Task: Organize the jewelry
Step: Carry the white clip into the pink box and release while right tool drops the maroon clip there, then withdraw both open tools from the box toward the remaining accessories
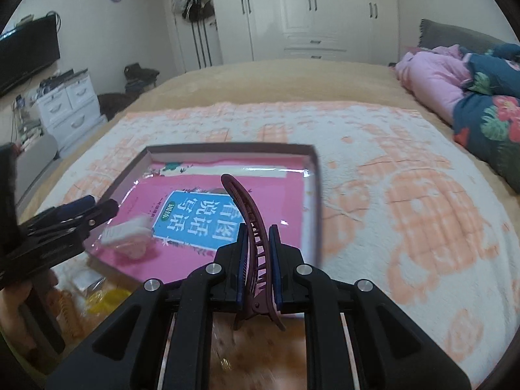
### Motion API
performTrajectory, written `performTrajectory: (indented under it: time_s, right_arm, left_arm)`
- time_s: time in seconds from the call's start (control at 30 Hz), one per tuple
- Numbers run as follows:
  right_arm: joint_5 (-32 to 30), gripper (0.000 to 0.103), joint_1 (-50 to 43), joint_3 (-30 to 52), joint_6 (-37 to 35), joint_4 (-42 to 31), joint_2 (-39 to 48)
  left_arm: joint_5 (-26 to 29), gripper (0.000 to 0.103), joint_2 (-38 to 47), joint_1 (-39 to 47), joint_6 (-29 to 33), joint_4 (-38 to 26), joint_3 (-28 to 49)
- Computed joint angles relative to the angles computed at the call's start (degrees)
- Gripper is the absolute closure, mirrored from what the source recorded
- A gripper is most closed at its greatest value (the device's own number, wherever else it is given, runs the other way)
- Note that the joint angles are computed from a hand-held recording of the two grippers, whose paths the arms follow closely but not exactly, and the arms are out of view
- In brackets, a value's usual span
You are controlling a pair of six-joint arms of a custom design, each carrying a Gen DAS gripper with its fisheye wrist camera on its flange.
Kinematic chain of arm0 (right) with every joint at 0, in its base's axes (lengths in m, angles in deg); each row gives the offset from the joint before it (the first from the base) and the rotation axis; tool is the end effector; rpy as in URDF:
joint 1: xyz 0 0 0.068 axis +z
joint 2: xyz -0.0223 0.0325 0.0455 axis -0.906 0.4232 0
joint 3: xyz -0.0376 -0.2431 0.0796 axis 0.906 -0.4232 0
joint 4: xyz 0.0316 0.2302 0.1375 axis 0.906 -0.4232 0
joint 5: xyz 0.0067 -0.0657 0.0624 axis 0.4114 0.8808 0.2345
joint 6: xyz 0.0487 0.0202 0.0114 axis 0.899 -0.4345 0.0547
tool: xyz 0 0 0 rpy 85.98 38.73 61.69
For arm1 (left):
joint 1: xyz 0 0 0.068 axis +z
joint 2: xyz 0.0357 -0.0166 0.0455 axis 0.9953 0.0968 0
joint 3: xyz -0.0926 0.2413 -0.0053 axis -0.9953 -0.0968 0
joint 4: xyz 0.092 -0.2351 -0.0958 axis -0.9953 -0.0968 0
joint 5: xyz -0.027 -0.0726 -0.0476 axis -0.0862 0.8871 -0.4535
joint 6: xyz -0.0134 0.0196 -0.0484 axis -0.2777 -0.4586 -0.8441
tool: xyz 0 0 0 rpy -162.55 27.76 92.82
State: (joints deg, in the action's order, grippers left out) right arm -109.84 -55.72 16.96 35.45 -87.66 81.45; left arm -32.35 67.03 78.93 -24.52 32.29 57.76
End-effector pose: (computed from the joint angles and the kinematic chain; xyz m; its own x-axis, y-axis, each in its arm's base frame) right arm 0.3470 0.0706 0.1377 -0.5906 -0.3676 -0.7184 -0.6016 0.7939 0.0885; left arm 0.2251 -0.0133 0.1373 -0.5612 -0.3110 -0.7670 -0.3195 0.9363 -0.1459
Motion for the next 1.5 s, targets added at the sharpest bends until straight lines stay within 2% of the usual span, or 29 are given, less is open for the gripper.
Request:
performTrajectory:
  time_s: [0.23, 0.4, 0.47, 0.5, 0.53, 0.67, 0.7, 0.83, 0.93, 1.1, 1.2, 1.5]
  right_arm:
    - [5.06, 0.09, 3.52, 4.6, 1.42, -0.26, 7.57]
    - [4.71, 0.088, 2.85, 2.24, 1.58, 2.02, 6.59]
    - [3.41, 0.077, 1.99, 0.34, 1.65, 2.93, 4.74]
    - [2.4, 0.066, 1.28, -1.23, 1.77, 4.04, 3.28]
    - [1.84, 0.061, 0.91, -2.39, 1.71, 5.05, 2.17]
    - [-0.78, 0.053, -1.58, -8.88, 0.79, 8.72, -4.72]
    - [-1.14, 0.048, -2.25, -10.56, 0.59, 9.61, -6.62]
    - [-3.98, 0.04, -5.19, -16.59, -0.43, 13.05, -13.47]
    - [-7.2, 0.029, -7.88, -21.16, -0.58, 15.42, -19.01]
    - [-12.87, 0.023, -11.96, -25.25, -1.51, 14.62, -26.61]
    - [-15.64, 0.022, -13.93, -26.3, -2.45, 12.04, -30.23]
    - [-20.54, 0.021, -16.91, -29.32, -6.71, 4.18, -38.78]
  left_arm:
    - [1.58, 0.037, -0.58, 1.94, -0.35, -0.63, -0.23]
    - [0.93, 0.033, -1.58, 1.34, -0.59, -1.39, -0.45]
    - [0.48, 0.032, -2.35, 0.89, -0.7, -2.07, -0.53]
    - [0.12, 0.031, -2.82, 0.55, -0.81, -2.38, -0.58]
    - [-0.2, 0.029, -3.72, 0.24, -0.94, -2.86, -0.83]
    - [-2.3, 0.024, -10.15, -1.56, -2.22, -6.27, -2.14]
    - [-3.16, 0.022, -12.22, -2.21, -2.64, -7.36, -2.53]
    - [-7.82, 0.012, -22.85, -5.48, -5.47, -12.68, -4.47]
    - [-10.76, 0.011, -28.56, -8.14, -6.97, -16.02, -5.09]
    - [-16.84, 0.011, -38.01, -14.43, -9.97, -22.86, -5.35]
    - [-21.49, 0.011, -41.54, -18.49, -11.26, -26.65, -4.86]
    - [-35.52, 0.011, -50.49, -32.84, -20.91, -41.33, -4.18]
